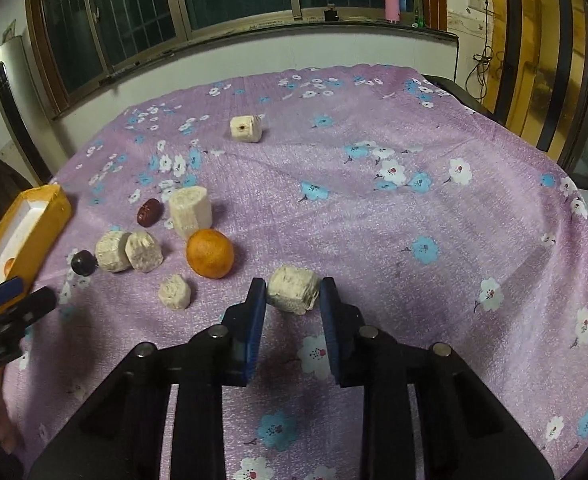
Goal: Organize fruits
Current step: 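Grasp a white cube chunk with the right gripper while the left grasps another dark plum, then lift the white chunk with the right gripper while the left lifts the dark plum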
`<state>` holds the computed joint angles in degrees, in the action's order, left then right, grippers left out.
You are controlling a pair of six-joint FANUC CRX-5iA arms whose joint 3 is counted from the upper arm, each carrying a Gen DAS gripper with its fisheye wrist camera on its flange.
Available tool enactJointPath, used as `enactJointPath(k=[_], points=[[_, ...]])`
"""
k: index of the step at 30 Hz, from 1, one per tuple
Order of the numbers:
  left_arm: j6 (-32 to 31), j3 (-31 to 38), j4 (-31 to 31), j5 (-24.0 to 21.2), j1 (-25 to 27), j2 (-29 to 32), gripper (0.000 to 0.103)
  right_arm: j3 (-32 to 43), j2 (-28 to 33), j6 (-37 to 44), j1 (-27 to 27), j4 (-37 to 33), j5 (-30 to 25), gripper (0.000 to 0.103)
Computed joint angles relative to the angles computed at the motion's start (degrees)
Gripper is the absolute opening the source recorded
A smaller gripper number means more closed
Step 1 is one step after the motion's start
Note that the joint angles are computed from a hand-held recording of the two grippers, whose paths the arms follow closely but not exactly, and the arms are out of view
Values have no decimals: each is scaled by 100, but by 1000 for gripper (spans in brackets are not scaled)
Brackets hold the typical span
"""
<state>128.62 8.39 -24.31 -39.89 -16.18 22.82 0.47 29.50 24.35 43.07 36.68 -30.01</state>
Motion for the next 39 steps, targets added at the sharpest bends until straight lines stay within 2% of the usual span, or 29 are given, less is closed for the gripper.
enactJointPath(k=[4, 5, 7, 8, 11, 12, 14, 17, 25, 31, 39], points=[[64, 241, -49, -69, -15, 211, 83, -109, -79, -49, -30, 76, 250, 29], [121, 320, -154, -127, -55, 268, 80, -177, -112, -123, -40, 176, 355, 29], [83, 422, -171, -195, -66, 365, 67, -277, -162, -288, -56, 369, 466, 29], [27, 446, -92, -208, -38, 409, 53, -298, -177, -312, -64, 386, 506, 29], [-85, 306, 153, -4, 62, 363, 36, -340, -212, -325, -74, 404, 612, 29], [-118, 297, 141, 6, 56, 352, 20, -355, -223, -329, -77, 411, 641, 29], [-157, 305, 125, -88, 27, 330, 20, -394, -250, -384, -88, 471, 697, 29], [-382, 31, 376, 98, 70, 141, 20, -476, -288, -537, -107, 638, 775, 29], [-467, -1276, 484, 737, 5, -1100, 20, -602, -306, -1007, -134, 1188, 764, 29], [-337, -1812, 383, 809, -113, -1621, 20, -436, -343, -672, 9, 775, 486, 29], [49, -2126, 52, 830, -149, -1942, 20, -1088, -916, -1098, 335, 1262, 563, 29]])
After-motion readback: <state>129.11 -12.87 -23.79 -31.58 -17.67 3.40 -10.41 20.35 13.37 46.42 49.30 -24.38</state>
